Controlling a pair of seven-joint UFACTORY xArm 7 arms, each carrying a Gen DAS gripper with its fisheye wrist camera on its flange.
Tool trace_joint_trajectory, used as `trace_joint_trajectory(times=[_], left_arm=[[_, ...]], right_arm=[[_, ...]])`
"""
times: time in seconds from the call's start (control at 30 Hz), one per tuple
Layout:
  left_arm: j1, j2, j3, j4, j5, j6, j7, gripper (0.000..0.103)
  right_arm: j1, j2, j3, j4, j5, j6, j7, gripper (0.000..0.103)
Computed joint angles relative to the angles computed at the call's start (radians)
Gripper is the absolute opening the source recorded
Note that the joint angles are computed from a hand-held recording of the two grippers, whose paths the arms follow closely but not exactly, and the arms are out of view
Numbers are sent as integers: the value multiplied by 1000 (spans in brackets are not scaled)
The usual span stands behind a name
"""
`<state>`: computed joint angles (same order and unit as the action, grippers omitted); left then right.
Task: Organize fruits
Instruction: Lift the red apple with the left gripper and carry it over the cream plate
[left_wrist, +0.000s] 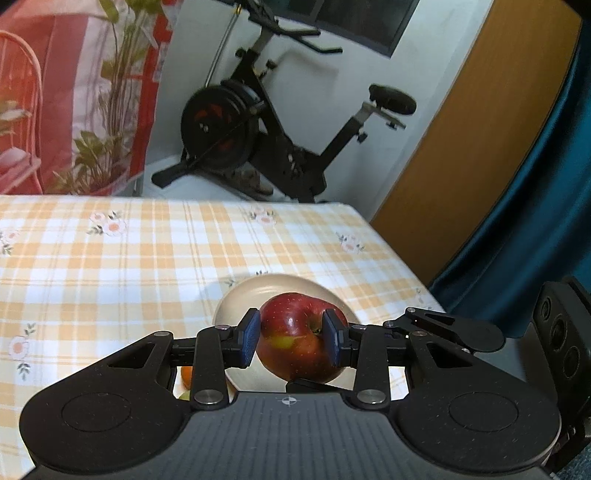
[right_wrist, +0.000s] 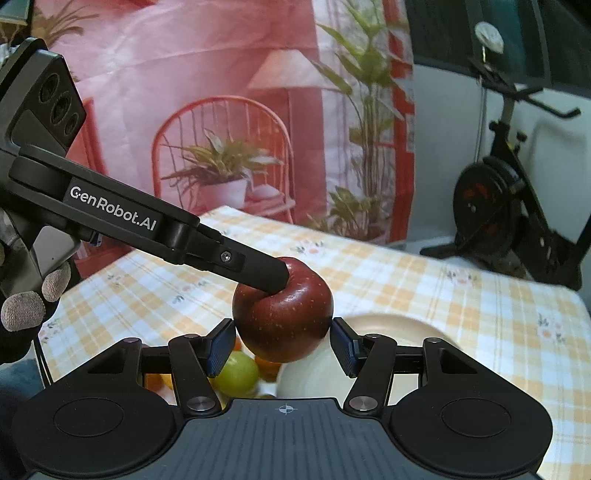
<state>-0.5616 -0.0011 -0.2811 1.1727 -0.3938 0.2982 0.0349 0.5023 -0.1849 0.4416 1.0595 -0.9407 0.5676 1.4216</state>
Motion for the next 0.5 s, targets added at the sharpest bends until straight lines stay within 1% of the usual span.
trace_joint_trajectory(times=[0.2,0.33,0.5], left_arm=[[12,109,0,111,55,53,-28,39],[19,189,0,202,110,101,-54,39],[17,294,6,321,168,172,-93,38]], right_arm=[[-32,-3,-40,-57,31,-88,-5,53],[-61,20,-61,-65,49,-133,-35,53],[-82,55,-100,-84,107,-194,-102,53]])
